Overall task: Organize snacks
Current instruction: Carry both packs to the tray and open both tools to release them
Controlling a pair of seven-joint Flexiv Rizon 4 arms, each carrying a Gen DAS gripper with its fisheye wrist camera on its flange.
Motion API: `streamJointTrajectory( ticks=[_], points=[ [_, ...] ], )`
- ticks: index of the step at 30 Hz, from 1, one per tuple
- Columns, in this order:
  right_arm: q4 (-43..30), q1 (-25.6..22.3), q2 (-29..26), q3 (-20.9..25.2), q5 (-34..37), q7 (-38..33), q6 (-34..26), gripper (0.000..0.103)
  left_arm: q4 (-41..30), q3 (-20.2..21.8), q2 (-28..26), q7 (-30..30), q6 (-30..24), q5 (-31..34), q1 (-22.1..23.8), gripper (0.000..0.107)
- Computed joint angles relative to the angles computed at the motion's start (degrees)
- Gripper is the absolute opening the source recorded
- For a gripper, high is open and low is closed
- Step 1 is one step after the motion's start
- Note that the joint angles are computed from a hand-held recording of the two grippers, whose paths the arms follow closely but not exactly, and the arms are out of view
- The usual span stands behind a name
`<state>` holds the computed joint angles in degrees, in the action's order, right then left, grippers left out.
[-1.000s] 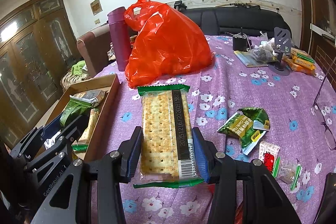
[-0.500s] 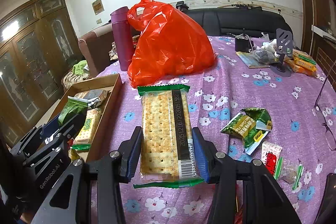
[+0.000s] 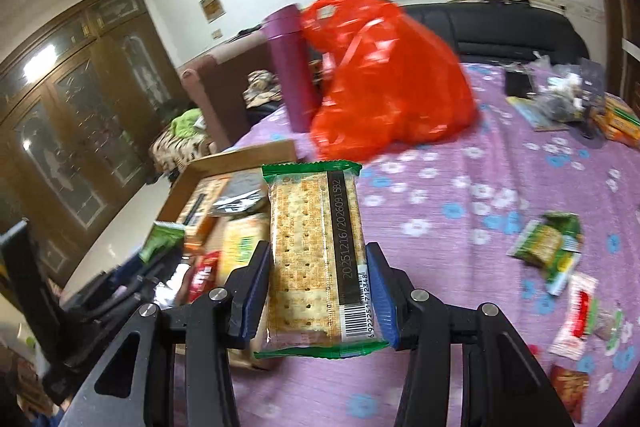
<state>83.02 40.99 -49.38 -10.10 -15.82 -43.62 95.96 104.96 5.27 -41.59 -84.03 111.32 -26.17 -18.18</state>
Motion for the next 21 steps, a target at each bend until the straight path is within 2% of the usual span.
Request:
streamJointTrajectory(
  ticks=[1, 3, 4, 6, 9, 12, 15, 21],
  points=[
    [-2.4, -1.5, -1.0, 2.8, -0.7, -0.5, -1.7, 0.051, 0.2, -0.5, 0.0, -0.1, -0.6, 0.2, 0.8, 0.043],
    [-8.1, -4.1, -3.6, 8.5, -2.1, -1.7, -5.8, 0.051, 0.9, -5.2, 0.7, -2.4, -1.4, 4.1, 6.0, 0.043],
    [-10.6, -4.4, -4.8, 9.7, -2.6, -2.0, -7.4, 0.051, 1.3, -6.7, 0.8, -2.3, -0.9, 4.1, 7.3, 0.043],
    [-14.9, -3.9, -7.0, 10.0, -3.3, -1.9, -10.7, 0.051, 1.4, -7.2, 0.8, -3.4, -1.1, 5.3, 8.1, 0.043],
    [-21.8, -5.2, -10.8, 14.1, -3.1, -3.5, -15.0, 0.051, 1.6, -9.0, 0.9, -5.0, -1.6, 7.3, 10.3, 0.043],
    [-26.2, -4.7, -13.6, 14.1, -2.5, -3.6, -17.5, 0.051, 1.5, -9.7, 0.9, -6.6, -1.8, 8.5, 11.3, 0.043],
    [-29.4, -5.4, -15.8, 16.3, -1.3, -5.9, -19.1, 0.051, 1.4, -9.8, 0.8, -7.5, -1.8, 9.6, 11.7, 0.043],
    [-30.4, -4.8, -16.7, 15.7, -0.1, -8.5, -19.7, 0.051, 1.2, -9.9, 0.6, -9.3, -1.4, 10.8, 12.2, 0.043]
  ],
)
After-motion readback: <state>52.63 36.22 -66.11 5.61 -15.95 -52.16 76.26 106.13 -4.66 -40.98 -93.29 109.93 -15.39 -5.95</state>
